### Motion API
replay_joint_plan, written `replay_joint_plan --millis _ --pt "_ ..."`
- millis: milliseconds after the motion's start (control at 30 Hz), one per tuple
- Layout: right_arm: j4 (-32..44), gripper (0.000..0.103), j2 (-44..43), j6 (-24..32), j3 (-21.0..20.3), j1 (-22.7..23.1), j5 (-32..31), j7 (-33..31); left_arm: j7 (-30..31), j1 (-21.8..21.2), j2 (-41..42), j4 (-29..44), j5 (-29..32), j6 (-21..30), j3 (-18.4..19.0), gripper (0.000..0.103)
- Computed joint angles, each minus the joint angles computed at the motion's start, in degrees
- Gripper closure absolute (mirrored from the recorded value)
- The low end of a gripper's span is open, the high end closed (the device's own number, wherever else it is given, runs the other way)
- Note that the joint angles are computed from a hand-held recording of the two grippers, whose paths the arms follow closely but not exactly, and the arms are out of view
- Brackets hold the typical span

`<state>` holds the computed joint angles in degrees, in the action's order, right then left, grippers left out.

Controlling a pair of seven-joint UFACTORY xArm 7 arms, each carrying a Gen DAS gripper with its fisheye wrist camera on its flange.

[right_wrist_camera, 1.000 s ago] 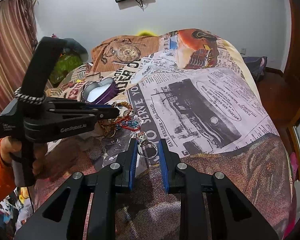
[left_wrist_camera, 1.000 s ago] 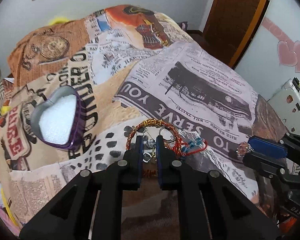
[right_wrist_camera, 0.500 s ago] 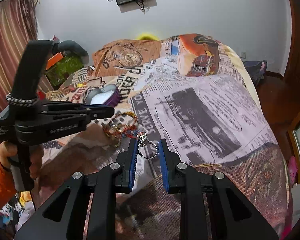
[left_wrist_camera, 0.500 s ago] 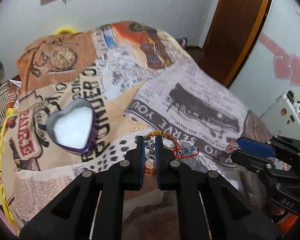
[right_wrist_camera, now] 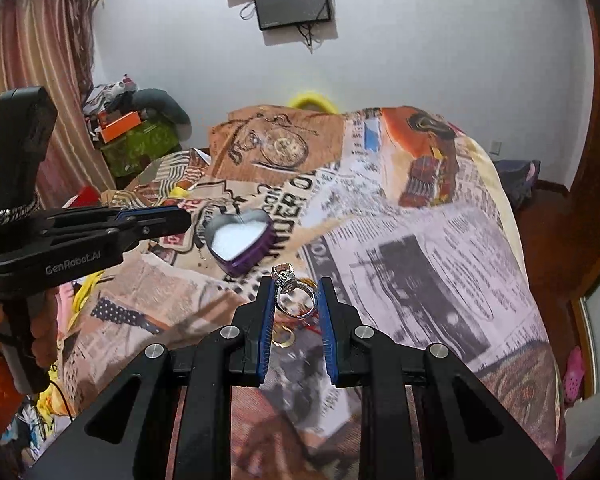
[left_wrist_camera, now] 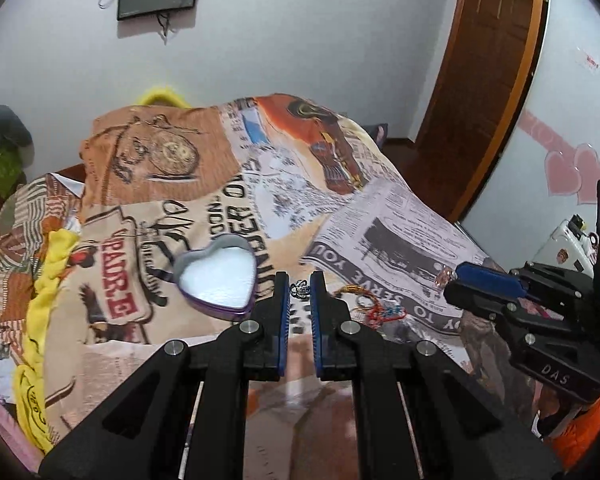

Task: Organize jewelry
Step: 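Carry the silver ring with the right tool into the heart tin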

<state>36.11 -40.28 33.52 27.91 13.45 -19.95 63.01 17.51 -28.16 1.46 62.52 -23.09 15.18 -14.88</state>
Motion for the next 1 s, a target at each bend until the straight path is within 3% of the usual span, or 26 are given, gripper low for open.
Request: replay_joint_plan --millis 200,467,733,1000 --pt "5.4 0.084 5.5 -0.6 1.6 -2.6 -3.3 -0.4 2.3 1.3 -1.0 -1.0 -2.4 -0.9 1.3 0.094" --pt "14.2 0.084 16.9 0.3 1.5 -3.8 -10.9 -1.1 2.3 3.8 2.1 1.7 0.2 -1.7 2.2 0.094" --pt "20.7 0.084 27.3 -0.1 -5.3 1.4 -12.5 -5.6 3.6 6.6 8.4 8.1 -0.1 0.2 0.4 0.094" --pt "24.0 0.084 34.4 -1.3 -13.2 6.5 -2.5 -16.9 3.2 7.6 14.5 13.4 1.9 2.9 -0.8 0.094"
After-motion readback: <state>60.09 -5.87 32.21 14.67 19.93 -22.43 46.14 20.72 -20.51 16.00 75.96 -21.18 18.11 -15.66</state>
